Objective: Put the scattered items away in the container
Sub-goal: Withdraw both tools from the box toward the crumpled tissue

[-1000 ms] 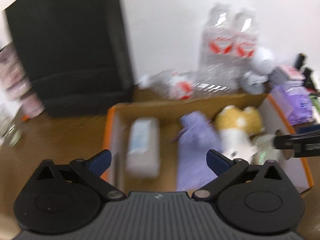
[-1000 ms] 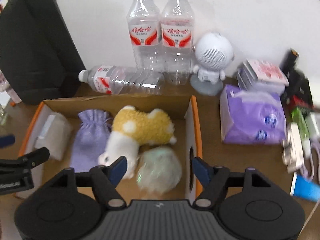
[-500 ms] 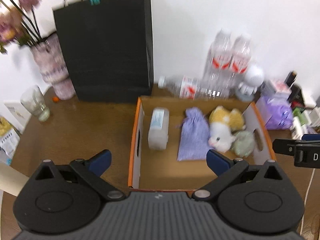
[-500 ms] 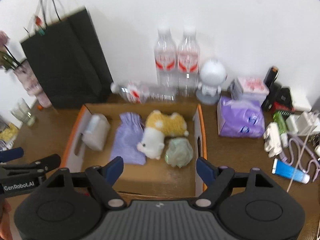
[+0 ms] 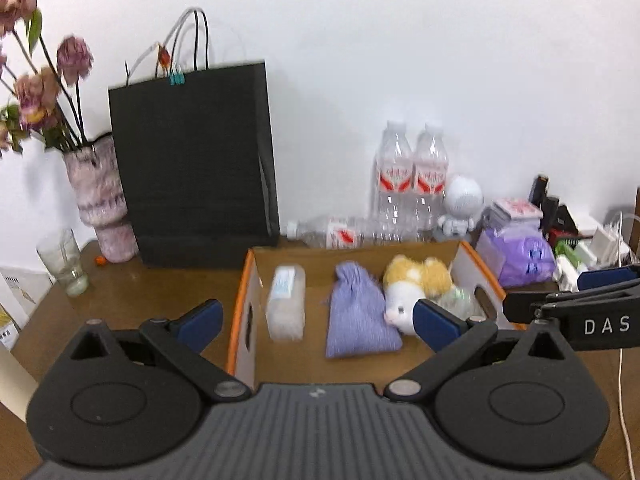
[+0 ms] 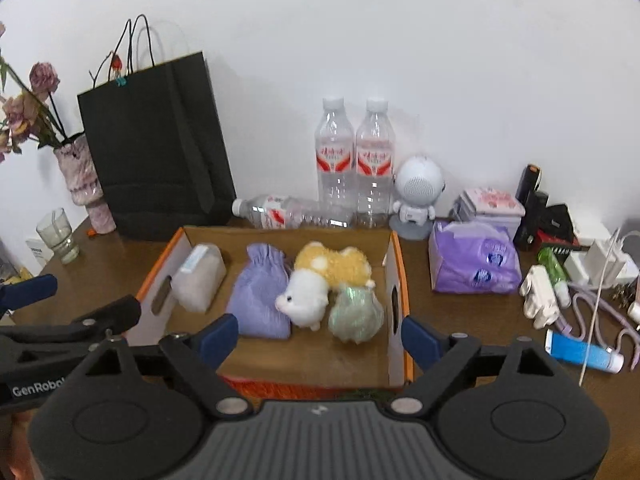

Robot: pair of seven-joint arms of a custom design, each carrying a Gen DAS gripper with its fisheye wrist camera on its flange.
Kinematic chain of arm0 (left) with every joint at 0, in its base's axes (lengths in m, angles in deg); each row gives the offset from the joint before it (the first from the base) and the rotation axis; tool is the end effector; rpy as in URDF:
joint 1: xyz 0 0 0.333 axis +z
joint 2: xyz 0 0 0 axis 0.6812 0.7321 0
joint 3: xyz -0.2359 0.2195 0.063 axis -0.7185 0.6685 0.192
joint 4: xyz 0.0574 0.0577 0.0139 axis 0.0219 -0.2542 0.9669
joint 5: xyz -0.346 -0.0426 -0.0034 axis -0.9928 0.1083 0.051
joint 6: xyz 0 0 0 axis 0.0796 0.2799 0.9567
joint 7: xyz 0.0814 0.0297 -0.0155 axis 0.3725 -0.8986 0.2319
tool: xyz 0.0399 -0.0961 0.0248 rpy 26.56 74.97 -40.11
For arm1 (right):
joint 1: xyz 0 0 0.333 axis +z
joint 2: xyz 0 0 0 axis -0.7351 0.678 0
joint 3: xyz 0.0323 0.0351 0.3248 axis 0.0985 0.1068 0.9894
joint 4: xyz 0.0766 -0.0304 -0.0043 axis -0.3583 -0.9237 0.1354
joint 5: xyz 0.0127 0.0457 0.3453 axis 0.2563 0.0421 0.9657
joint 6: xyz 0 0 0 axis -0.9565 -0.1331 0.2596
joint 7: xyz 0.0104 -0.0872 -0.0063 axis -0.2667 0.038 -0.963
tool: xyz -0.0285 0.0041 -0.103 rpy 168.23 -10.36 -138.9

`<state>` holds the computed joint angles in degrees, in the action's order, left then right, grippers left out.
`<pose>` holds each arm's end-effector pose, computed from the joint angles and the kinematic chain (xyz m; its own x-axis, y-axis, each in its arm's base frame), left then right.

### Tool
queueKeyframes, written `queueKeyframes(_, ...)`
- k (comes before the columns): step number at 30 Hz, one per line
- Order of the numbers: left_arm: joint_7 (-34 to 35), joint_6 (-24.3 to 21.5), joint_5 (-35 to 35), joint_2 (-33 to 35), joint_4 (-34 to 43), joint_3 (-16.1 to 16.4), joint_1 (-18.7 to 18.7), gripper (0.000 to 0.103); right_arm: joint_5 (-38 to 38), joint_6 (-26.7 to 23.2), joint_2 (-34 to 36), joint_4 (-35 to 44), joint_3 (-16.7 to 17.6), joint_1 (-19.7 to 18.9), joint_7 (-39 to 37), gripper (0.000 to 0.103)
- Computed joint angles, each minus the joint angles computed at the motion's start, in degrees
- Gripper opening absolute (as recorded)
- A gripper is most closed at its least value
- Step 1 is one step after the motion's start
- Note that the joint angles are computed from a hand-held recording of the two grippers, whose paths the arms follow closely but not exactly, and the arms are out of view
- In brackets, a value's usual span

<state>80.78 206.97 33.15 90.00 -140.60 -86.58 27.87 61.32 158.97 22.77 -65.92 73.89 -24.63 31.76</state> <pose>0.5703 -0.2272 0.5218 0.2924 -0.9561 -0.0207 -0.5562 -0.1524 -0.8169 0.6513 0.3215 0.5453 0.4582 -0.8870 -0.0577 -0.6194 -0.2721 -0.7365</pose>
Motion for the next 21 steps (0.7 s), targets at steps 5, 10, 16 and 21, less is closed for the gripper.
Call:
queueKeyframes(5,-11.53,1.68,8.95,-1.06,-4.08,0.65,-0.75,0.103,1.47,10.96,-1.92,-9.76,1.33,-1.48,-0.22,0.088)
queueKeyframes(10,-25.22,0.67,22.58,-2.70,-8.96,-0.69,-0.67,0.103,5.08,24.10,-3.22,-19.41,6.97,-5.70,-4.43,0.089)
queueKeyframes(16,-32.75,-5.03,31.35,-4.85,-14.64,-3.78,-0.82,0.103,2.50,35.91,-5.11,-29.23,14.75,-12.06,-7.06,0.090)
queueKeyframes(21,-35.66,-13.91,29.00,-7.84,-21.40,-7.09,-2.99,0.103,-2.71,43.94,-8.51,-40.04,18.20,-16.25,-3.47,0.093)
